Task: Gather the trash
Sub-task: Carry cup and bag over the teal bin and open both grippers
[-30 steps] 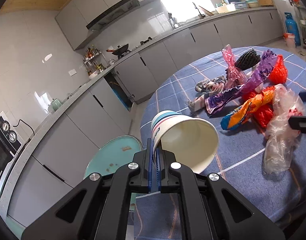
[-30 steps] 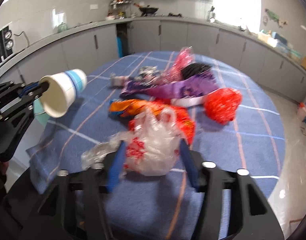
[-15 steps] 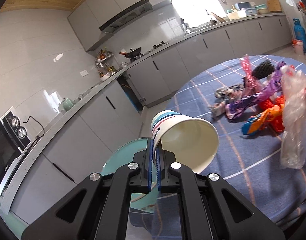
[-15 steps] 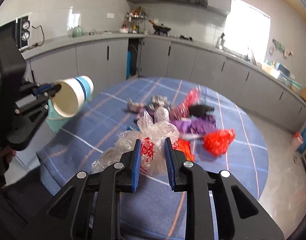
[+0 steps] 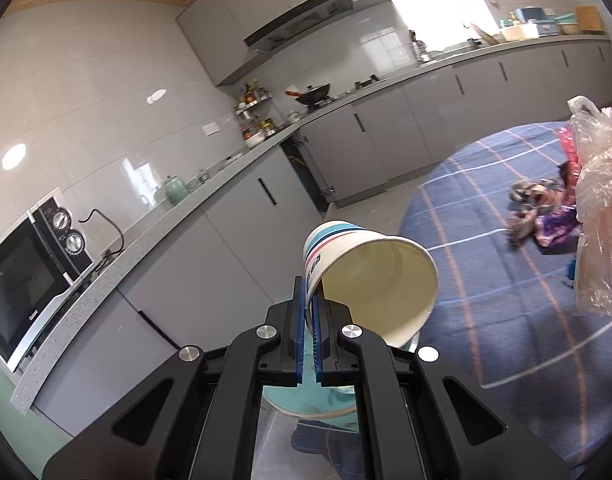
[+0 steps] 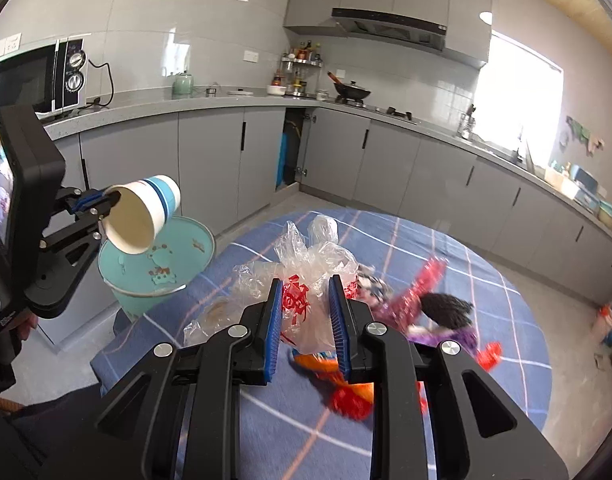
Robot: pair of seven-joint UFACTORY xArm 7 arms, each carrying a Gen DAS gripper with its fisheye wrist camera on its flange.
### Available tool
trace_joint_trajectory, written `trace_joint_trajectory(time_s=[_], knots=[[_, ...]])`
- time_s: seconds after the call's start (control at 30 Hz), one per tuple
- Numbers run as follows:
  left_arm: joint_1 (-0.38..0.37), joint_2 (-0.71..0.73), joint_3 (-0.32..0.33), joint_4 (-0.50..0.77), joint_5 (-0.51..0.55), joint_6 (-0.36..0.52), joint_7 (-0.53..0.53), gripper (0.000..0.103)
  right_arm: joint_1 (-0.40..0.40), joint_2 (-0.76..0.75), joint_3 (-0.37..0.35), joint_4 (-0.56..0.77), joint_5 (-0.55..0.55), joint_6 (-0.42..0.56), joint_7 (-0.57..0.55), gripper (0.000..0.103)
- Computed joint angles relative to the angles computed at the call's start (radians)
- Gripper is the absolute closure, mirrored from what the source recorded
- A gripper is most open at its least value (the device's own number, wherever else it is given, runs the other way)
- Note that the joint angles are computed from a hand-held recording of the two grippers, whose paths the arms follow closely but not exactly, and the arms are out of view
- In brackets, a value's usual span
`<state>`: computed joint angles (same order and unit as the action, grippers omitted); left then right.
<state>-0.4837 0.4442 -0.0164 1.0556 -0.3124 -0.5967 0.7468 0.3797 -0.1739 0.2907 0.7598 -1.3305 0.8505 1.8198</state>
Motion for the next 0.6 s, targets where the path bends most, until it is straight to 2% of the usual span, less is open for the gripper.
trace_joint_trajectory(time_s=[0.37, 0.6], knots=[[-0.025, 0.105, 0.067, 0.159, -0.076, 0.052, 0.024, 0.099, -0.019, 0.183, -0.084, 0.154, -0.106, -0.102, -0.012, 0.079], [-0.061, 0.193, 0.134, 0.278, -0.141, 0.12, 0.03, 0.099, -0.007, 0.295, -0.139, 0.272, -0.134, -0.164, -0.049, 0.079]])
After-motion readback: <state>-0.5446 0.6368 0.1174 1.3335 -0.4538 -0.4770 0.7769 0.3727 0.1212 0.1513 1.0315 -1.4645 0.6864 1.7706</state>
